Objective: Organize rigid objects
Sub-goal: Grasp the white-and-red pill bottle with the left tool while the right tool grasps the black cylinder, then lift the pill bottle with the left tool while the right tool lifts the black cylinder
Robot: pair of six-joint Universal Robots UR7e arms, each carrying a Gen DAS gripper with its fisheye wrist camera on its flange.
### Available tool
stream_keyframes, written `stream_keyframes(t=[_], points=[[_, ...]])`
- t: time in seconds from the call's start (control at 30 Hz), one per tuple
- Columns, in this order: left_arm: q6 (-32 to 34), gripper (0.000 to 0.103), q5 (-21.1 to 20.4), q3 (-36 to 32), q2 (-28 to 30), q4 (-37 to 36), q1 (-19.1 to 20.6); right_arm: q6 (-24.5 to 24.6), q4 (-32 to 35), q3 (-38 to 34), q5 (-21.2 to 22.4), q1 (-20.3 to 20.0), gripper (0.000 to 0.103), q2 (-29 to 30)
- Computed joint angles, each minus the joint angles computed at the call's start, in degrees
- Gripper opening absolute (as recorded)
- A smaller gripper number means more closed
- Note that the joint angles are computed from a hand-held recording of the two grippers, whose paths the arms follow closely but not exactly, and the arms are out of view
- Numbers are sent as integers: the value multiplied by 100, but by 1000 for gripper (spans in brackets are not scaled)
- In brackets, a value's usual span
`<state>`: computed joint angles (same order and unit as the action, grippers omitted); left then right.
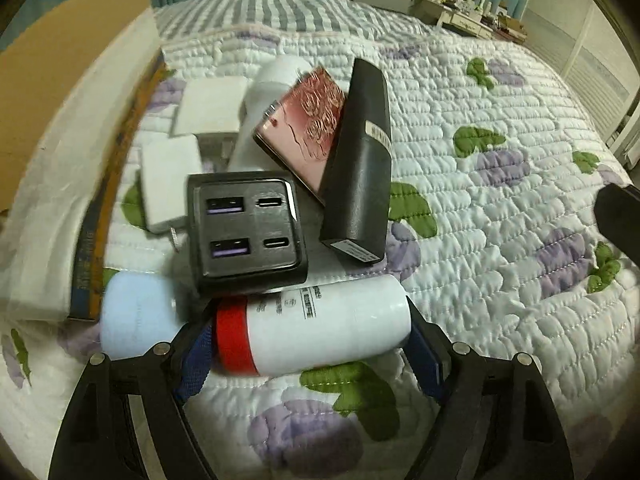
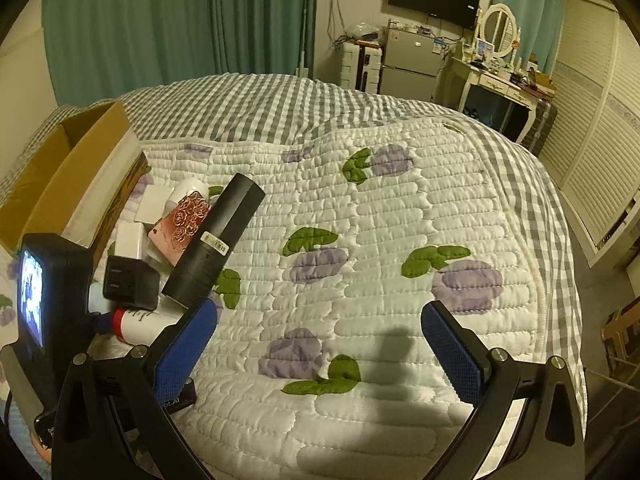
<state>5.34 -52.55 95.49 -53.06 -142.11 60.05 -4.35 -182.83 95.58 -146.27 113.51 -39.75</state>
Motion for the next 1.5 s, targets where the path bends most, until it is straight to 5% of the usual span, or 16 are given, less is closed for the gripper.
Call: stream_keyframes(t=[0.23, 0.5, 0.7, 1.07, 1.13, 1.2, 1.37, 1.5], points=[[-223, 78, 360, 467, -382, -605, -165, -439, 695, -476, 610, -130, 101, 97], [-348, 78, 664, 677, -591, -1163, -279, 94, 2735, -1697, 1536, -487, 79, 582], [-507, 78, 707, 505, -516, -949, -176, 375, 3576, -2387, 2029, -663, 76, 973], [-364, 78, 582, 574, -616, -818, -157, 309, 2893, -1828, 2202, -631, 50, 751], [-374, 78, 540, 602, -668, -761, -158, 306, 2613, -1560, 2168, -601, 32, 629], [-373, 78, 502, 623, -717, -707, -163, 327, 2401, -1361, 2129, -523, 0, 480], [-383, 78, 396, 661, -831, -581, -137, 643, 2620, -1210, 1931, -458, 0, 379], [-387, 78, 394, 652, -883, -527, -109, 1001, 2675, -1347, 2196, -561, 1, 458]])
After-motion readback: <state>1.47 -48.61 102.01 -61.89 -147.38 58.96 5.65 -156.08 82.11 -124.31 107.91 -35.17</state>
